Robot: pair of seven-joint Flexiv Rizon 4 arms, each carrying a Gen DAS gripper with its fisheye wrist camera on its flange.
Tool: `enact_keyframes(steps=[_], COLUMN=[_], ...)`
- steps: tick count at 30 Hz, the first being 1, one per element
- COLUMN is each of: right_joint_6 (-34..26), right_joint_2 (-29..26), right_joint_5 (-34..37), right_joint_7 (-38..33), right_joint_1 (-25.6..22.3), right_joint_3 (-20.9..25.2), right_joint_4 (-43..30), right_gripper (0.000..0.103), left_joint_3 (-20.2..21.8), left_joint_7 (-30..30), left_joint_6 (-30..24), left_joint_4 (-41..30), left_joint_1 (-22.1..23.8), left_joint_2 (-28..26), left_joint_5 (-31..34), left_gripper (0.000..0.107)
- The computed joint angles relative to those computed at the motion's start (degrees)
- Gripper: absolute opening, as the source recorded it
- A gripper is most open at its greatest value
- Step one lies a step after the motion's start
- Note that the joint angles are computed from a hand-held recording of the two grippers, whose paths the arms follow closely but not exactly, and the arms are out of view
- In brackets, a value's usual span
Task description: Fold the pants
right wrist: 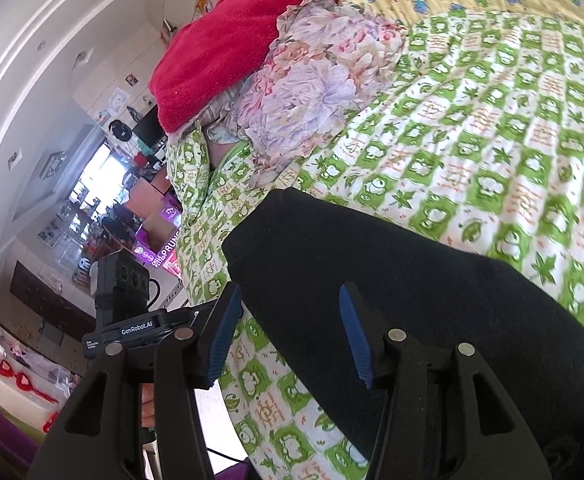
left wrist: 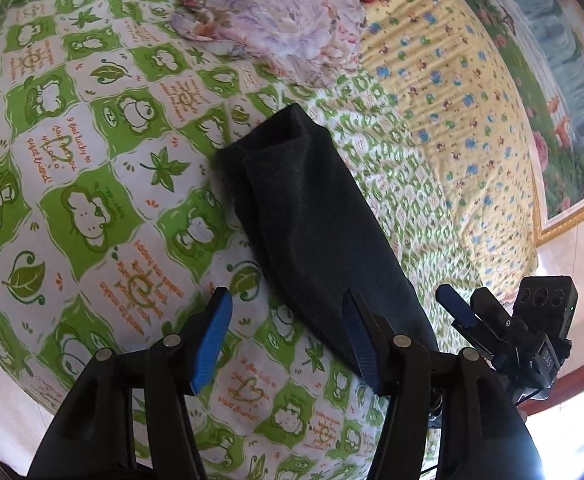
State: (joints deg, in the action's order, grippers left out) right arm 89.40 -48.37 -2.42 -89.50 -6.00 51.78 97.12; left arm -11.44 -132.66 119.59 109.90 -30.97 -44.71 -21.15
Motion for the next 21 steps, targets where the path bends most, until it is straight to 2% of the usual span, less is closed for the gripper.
enact_keyframes(steps=[4, 8, 14, 21], right_joint_6=[-4.0, -10.4, -23.9, -41.3], right_joint_2=[-1.3, -2.9, -8.2, -15.7], right_joint_5=[-0.6, -1.3, -4.5, -4.8], right_joint_7=[-0.7, -2.8, -8.3, -13.1], right_joint_1=[2.3, 6.2, 13.5, 20.9], right_joint_3=[-1.6, -4.5, -8.4, -11.5], right_joint_4=[-4.8, -12.0, -27.2, -45.4], right_gripper=[0.053, 0.059, 0.059, 0.059], left_joint_3=[-0.5, -0.7, -0.4, -1.3], left_joint_7=[-0.9, -1.6, -2.0, -2.5], left_joint_6=[0.0, 0.2, 0.0, 0.4], left_joint_4=[-0.5, -1.3, -2.7, -3.3], left_joint_1=[1.2, 1.9, 2.6, 4.4], left_joint_2=[-0.7, -1.4, -2.1, -3.0], left_joint_5=[0.3, 0.5, 0.4, 1.8], left_gripper=[0.062, 0.064, 0.066, 0.066])
